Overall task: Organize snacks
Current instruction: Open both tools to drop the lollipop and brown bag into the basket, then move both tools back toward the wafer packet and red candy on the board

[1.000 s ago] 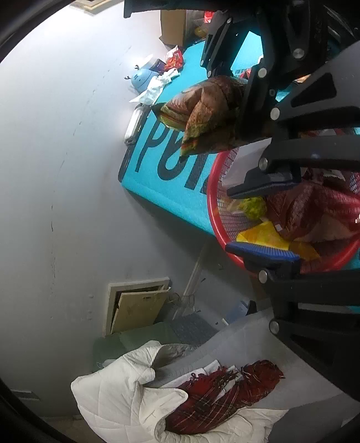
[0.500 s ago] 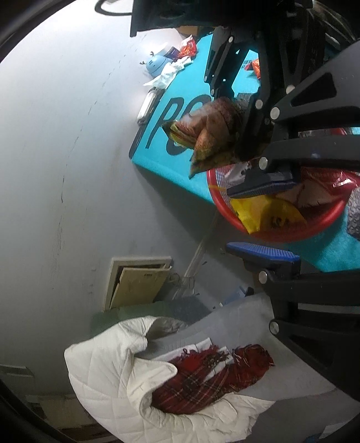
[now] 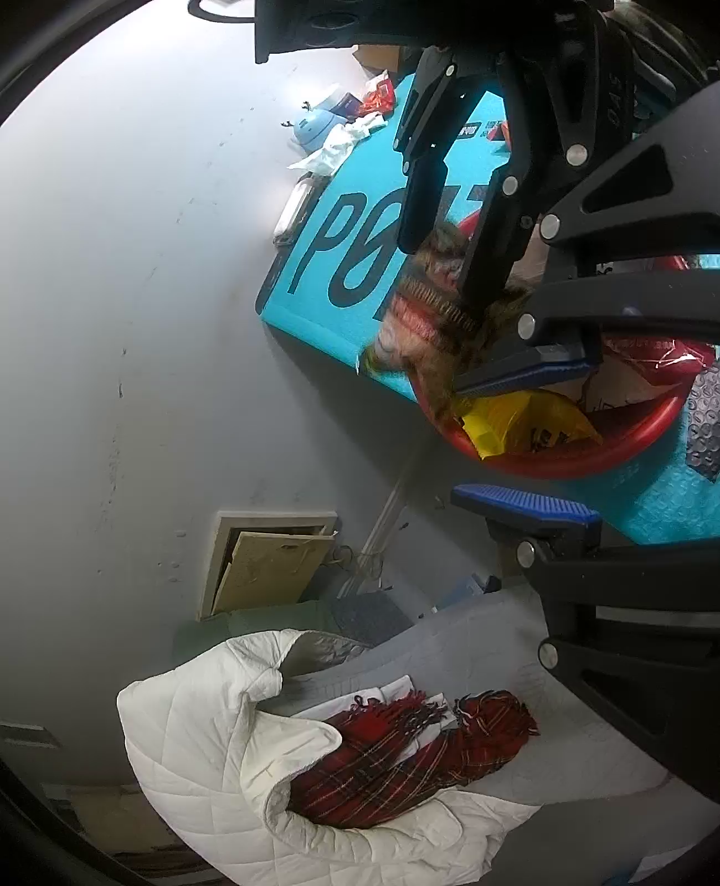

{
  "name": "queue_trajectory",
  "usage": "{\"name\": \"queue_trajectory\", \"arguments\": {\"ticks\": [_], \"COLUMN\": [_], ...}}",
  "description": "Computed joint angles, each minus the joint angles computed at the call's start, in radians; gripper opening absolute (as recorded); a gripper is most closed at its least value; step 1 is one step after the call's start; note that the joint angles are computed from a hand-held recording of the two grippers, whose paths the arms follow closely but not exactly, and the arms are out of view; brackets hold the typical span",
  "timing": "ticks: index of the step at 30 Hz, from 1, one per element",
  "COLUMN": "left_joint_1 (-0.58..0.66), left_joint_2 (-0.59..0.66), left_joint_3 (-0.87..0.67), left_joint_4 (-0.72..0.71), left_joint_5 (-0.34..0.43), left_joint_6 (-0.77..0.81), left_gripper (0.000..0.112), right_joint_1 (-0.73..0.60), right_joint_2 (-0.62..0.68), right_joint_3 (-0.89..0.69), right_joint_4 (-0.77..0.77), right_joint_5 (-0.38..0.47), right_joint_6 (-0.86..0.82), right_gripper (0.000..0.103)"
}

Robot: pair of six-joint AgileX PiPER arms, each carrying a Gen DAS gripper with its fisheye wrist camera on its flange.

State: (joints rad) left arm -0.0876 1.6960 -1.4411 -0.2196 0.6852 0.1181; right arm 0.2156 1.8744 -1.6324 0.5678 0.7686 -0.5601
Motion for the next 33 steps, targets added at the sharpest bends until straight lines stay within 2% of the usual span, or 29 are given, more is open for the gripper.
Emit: {"name": "queue_trajectory", "arguments": {"ticks": [2,8,14,22,33], "left_joint_1": [-0.001,-0.003,-0.008,-0.039,-0.141], "left_joint_2": [-0.006,-0.021,-0.025,-0.058,-0.199], "left_joint_3": [0.004,0.018,0.030,0.036,0.077], "left_joint_4": [0.008,0.031,0.053,0.073,0.190], "left_joint_5": [-0.004,-0.006,-0.002,0.009,0.013], "left_joint_6": [-0.007,-0.032,-0.054,-0.077,-0.195], "left_gripper": [0.032,0.032,0.032,0.032,0.032], "right_joint_1": [0.001,0.022,0.029,0.002,-0.036], "right_joint_2": [0.001,0.021,0.022,-0.049,-0.259], "right_joint_3": [-0.003,-0.022,-0.006,0.058,0.199], "right_joint_4": [0.004,-0.015,-0.029,0.000,0.011], "right_joint_5": [0.004,0.009,-0.002,0.002,-0.024], "right_joint_6": [-0.002,0.014,0.023,-0.002,-0.029], "right_gripper": [0.052,0.039,0.038,0.039,0.039]}}
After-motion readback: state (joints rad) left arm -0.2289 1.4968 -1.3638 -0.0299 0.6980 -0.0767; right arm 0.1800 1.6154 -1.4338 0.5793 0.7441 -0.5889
